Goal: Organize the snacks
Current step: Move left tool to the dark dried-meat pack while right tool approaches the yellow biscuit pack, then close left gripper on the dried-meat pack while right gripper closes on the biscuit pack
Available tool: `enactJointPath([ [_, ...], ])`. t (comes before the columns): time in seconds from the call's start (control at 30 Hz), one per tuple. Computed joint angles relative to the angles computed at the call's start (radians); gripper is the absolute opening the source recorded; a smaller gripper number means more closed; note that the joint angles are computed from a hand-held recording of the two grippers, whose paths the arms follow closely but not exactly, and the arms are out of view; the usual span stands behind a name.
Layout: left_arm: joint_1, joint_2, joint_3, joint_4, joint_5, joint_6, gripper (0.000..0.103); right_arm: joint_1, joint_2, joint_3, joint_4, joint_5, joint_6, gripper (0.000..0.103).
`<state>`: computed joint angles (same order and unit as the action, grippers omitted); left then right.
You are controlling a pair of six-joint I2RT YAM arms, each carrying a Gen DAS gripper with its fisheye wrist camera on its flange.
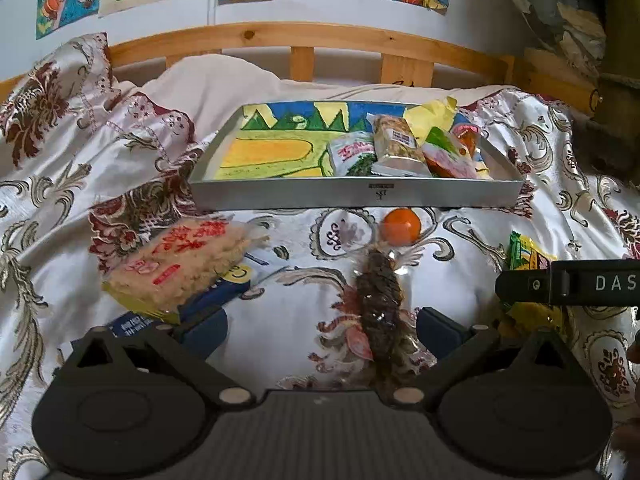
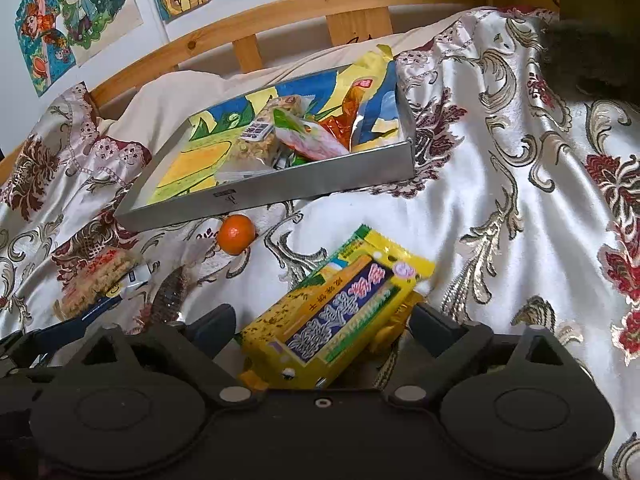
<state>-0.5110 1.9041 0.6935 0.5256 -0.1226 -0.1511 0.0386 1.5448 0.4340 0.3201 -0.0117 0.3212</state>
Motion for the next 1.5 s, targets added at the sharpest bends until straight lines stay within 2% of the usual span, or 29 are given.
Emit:
enactJointPath([
  [0.3,-0.005,-0.005,-0.007,0.005,0.001,0.003,0.102,-0.062,-0.107,-0.063,-0.044,-0.074,-0.017,0.066],
  [0.4,-0.009,-0.007,-0.009,0.013,-0.004,0.014,0.102,-0.057,-0.156,-0.086,-0.071,-0.061,-0.032,0.061],
  [0.5,-0.017,-0.004,-0.007,0.020,-0.011,0.033,0.102,-0.022,-0.221,-0.111,-0.116,0.006,-0.071,0.058],
  [0.6,-0.026,0.008,0.004,0.026,-0.012,0.069,0.102,0.008,-0.254,-0.128,-0.134,0.076,-0.105,0.059],
  [0.77,-0.044,0.048,0.036,0.056,-0.029,0.138,0.102,-0.020,-0.216,-0.147,-0.058,0.055,-0.118,0.069],
  [0.87,-0.052,0.076,0.075,0.037,-0.038,0.159,0.102,-0.035,-0.200,-0.154,-0.035,0.042,-0.107,0.073],
  [1.07,-0.049,0.110,0.131,-0.009,-0.009,0.158,0.102,-0.031,-0.179,-0.166,0.014,0.034,-0.104,0.073],
  [1.5,-0.059,0.105,0.112,0.001,0.038,0.222,0.076,-0.018,-0.121,-0.180,0.097,0.036,-0.105,0.076],
])
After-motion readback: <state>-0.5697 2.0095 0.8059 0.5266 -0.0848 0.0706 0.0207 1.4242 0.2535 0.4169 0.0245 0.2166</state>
